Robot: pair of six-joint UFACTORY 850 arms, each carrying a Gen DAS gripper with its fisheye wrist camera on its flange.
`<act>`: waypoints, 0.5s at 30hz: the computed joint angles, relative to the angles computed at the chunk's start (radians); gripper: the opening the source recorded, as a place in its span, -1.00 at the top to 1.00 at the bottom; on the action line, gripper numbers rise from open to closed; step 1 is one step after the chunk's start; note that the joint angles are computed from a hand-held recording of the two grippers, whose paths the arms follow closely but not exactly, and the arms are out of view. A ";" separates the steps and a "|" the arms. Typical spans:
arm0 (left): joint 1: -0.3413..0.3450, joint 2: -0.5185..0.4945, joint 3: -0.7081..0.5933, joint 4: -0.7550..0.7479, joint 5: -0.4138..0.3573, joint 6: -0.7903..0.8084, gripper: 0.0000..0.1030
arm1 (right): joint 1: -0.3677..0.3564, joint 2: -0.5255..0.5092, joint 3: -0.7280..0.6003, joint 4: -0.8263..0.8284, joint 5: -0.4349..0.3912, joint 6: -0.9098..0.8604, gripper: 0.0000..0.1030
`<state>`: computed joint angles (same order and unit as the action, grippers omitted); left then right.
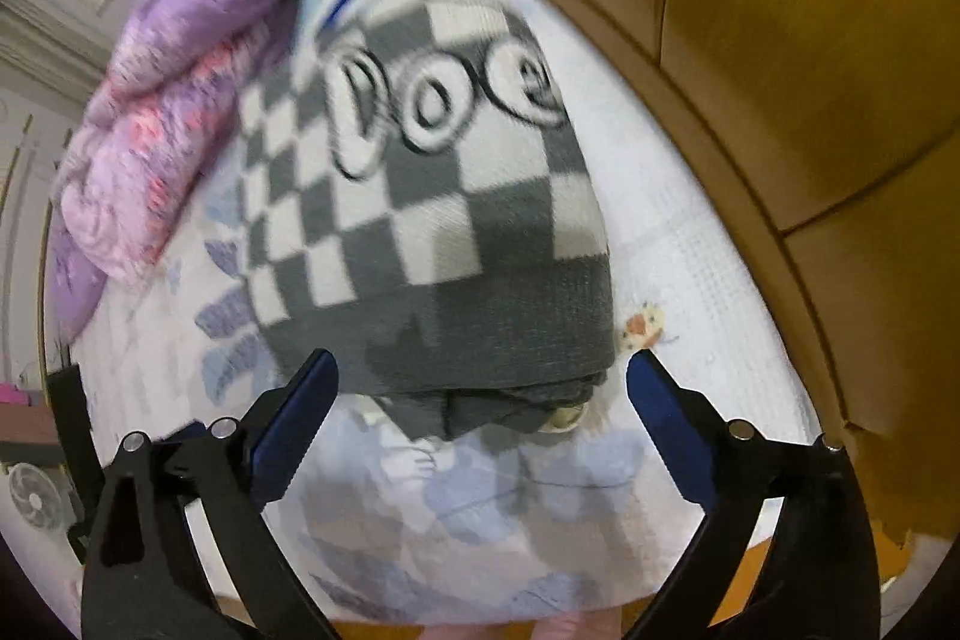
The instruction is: Fold large clothes
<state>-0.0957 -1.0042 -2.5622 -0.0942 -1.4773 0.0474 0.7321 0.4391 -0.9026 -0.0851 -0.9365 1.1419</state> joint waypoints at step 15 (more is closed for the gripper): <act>0.091 0.391 0.417 -0.184 0.228 0.311 -0.63 | 0.599 -0.112 -0.252 -0.590 -0.365 0.755 -0.85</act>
